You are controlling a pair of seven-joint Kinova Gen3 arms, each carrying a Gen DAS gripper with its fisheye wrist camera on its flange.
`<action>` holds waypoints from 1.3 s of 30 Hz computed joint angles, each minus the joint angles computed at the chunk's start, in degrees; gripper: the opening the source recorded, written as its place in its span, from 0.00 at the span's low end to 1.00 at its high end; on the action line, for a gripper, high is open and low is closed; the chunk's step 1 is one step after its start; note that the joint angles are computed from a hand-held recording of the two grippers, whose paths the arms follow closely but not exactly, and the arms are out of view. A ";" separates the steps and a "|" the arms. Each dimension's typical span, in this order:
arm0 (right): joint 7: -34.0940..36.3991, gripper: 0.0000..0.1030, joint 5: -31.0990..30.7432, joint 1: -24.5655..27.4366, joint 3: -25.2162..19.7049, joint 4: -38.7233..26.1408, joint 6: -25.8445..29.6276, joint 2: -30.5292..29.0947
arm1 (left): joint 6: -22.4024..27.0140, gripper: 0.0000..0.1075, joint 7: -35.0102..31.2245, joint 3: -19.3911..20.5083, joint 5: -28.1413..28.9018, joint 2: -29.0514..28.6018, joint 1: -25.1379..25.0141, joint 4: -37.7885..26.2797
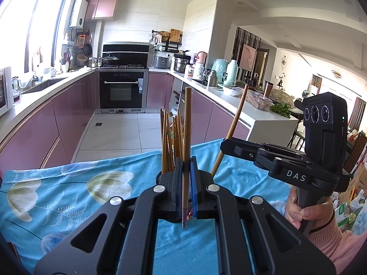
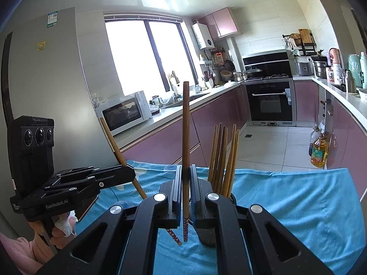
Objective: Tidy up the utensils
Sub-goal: 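Lower the right gripper's chopstick into the mesh cup while the left gripper brings its chopstick alongside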
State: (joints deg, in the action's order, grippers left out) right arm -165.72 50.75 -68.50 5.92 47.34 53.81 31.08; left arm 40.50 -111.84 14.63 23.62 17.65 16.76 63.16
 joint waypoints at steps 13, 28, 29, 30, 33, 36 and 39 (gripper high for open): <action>0.41 0.06 0.11 0.23 0.05 -0.30 -0.11 -0.19 | -0.03 0.07 0.85 -0.30 -1.14 0.00 0.77 -1.06; 0.89 0.06 0.58 0.26 0.45 -1.28 0.40 -0.19 | -1.27 0.07 0.47 0.09 -0.63 -0.26 0.40 -1.23; 1.18 0.06 0.55 0.32 0.44 -1.63 0.55 -0.09 | -1.17 0.07 0.42 0.12 -0.53 -0.23 0.34 -1.43; 1.43 0.06 0.45 0.43 0.44 -1.98 0.63 0.05 | -1.37 0.07 0.03 0.27 -0.19 -0.39 0.09 -1.17; 1.71 0.06 0.29 0.62 0.55 -2.16 0.45 0.05 | -1.93 0.07 -0.81 0.53 0.61 -0.79 -0.37 -0.59; 2.22 0.06 -0.01 0.82 0.64 -2.72 0.54 0.22 | -2.61 0.07 -1.58 0.69 1.23 -1.01 -0.58 -0.22; 2.60 0.06 -0.24 0.87 0.83 -3.49 0.76 0.52 | -3.04 0.07 -1.56 0.55 1.26 -1.19 -0.32 -0.08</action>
